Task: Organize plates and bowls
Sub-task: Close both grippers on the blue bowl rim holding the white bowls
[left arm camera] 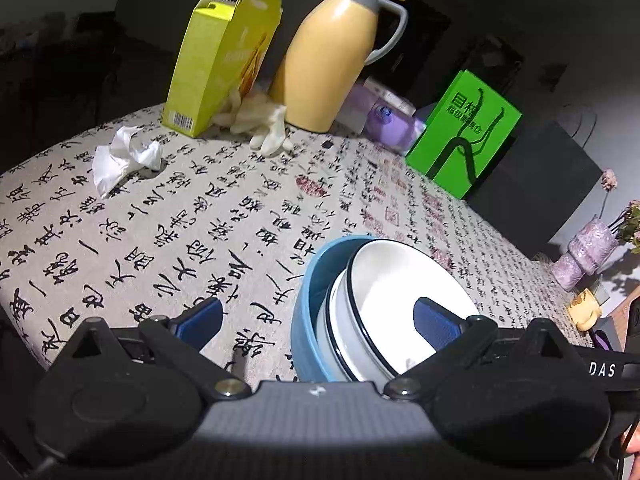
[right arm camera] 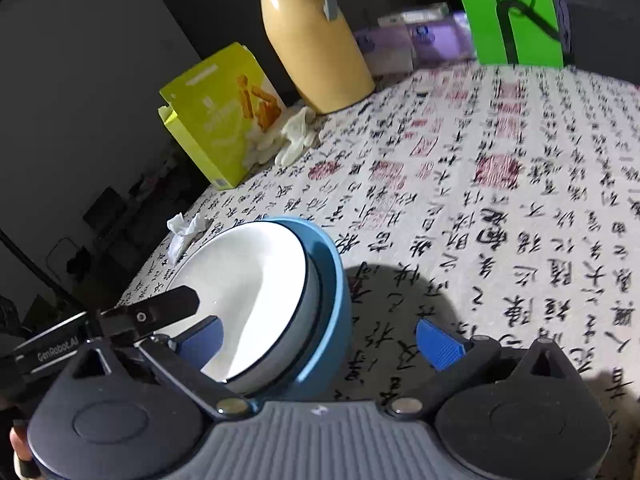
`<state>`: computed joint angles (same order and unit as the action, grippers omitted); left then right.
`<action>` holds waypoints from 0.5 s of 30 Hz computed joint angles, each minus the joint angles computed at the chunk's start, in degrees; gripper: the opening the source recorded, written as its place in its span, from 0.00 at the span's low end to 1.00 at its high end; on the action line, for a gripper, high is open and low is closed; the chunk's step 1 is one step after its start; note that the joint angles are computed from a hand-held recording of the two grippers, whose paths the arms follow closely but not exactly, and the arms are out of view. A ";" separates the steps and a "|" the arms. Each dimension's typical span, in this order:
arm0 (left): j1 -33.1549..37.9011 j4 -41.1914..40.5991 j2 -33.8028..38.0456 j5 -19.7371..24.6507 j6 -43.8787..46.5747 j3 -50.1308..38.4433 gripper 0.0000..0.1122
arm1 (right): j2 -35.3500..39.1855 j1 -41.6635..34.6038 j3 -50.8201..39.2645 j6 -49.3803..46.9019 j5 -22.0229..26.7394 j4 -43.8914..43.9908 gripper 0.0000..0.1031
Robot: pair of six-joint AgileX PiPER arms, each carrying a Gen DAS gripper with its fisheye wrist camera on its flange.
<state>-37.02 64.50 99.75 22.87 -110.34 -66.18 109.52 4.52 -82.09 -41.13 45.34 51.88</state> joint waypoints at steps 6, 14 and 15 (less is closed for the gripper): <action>2.33 -15.09 1.60 -1.52 13.63 -2.95 0.89 | 3.03 0.86 -4.33 7.87 2.38 -3.80 0.92; 4.25 -28.38 2.75 -5.16 26.12 -3.73 0.69 | 5.62 1.10 -6.73 10.46 5.47 -3.59 0.64; 4.37 -29.81 2.88 -5.45 27.48 -3.91 0.67 | 5.84 1.09 -6.91 10.69 5.86 -3.49 0.62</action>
<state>-32.65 34.70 102.63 17.42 -82.86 -70.09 115.36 5.61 -89.00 -30.43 51.20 48.39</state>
